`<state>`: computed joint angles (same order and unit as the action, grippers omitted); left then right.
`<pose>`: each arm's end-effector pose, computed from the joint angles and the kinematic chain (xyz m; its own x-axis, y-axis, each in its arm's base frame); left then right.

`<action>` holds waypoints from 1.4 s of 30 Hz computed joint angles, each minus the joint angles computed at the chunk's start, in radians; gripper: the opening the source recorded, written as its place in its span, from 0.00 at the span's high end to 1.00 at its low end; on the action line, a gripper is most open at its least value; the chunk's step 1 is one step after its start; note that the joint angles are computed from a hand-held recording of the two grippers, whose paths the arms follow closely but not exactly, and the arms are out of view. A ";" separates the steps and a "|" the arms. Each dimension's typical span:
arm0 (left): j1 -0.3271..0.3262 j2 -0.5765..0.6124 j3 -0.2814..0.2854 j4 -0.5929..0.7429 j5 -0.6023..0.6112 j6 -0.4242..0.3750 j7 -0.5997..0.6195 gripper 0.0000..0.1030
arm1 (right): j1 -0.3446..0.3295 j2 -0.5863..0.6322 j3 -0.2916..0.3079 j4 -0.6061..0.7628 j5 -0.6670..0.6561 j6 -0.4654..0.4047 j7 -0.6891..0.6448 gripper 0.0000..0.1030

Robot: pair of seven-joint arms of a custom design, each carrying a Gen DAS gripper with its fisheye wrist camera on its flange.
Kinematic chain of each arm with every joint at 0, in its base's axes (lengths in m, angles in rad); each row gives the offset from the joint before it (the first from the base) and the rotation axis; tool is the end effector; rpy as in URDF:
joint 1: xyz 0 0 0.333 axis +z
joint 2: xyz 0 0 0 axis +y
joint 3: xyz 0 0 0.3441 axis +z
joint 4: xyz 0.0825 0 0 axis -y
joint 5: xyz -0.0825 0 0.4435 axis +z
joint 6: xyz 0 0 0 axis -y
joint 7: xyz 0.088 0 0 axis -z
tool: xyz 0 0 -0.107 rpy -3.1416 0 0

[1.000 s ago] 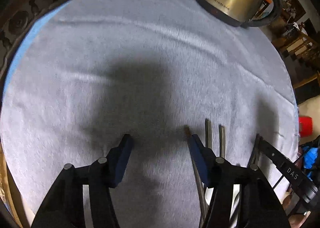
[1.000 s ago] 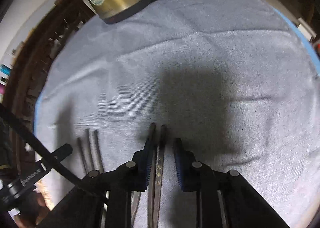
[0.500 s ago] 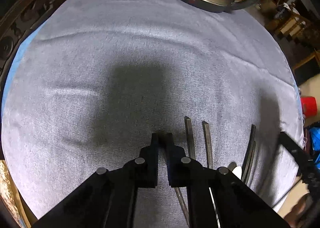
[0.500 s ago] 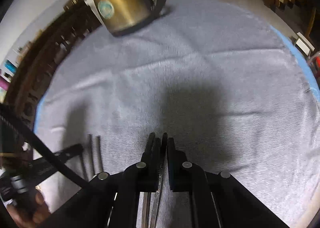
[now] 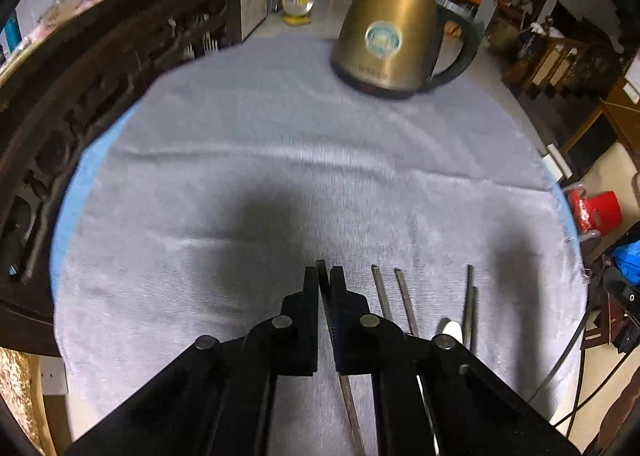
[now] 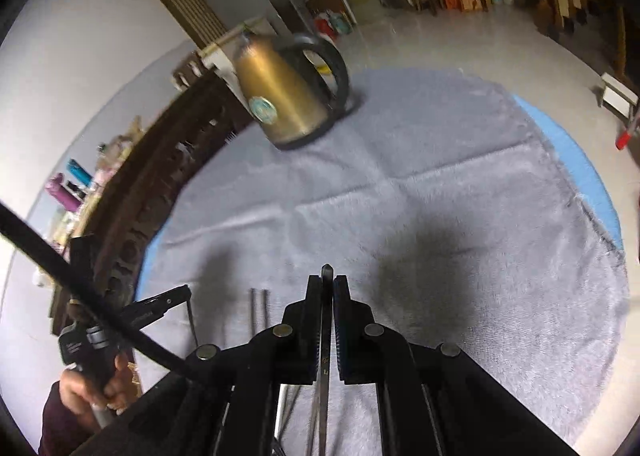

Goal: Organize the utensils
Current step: 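Lift both held chopsticks and carry them over the dark metal cup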

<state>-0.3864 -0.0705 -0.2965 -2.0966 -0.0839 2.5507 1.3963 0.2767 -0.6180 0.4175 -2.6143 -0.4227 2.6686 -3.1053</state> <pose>0.4819 -0.3947 0.5106 -0.4681 -0.8725 0.1401 -0.8029 0.3537 -0.4799 0.3332 0.3036 0.4959 -0.3706 -0.8181 -0.4397 -0.6044 0.5719 -0.5547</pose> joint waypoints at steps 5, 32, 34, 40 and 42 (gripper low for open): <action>-0.032 -0.141 0.026 -0.126 -0.138 0.127 0.125 0.95 | -0.007 -0.087 0.062 0.009 -0.039 -0.032 0.043 0.94; -0.282 -0.564 0.158 -0.401 -0.315 0.367 0.283 0.96 | 0.109 -0.104 0.282 0.271 -0.328 -0.501 0.213 0.94; -0.294 -0.584 0.163 -0.403 -0.304 0.380 0.283 0.96 | 0.113 -0.107 0.292 0.295 -0.347 -0.532 0.203 0.94; -0.352 -0.664 0.189 -0.413 -0.284 0.382 0.299 0.96 | 0.111 -0.112 0.325 0.370 -0.392 -0.594 0.166 0.94; -0.376 -0.688 0.202 -0.419 -0.288 0.376 0.303 0.96 | 0.108 -0.110 0.338 0.397 -0.400 -0.605 0.149 0.94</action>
<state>-0.7629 -0.7590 -0.0950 -2.5156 -0.3723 2.9271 1.6997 0.3850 -0.7279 0.7559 -2.2176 -0.8224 2.0633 -2.9560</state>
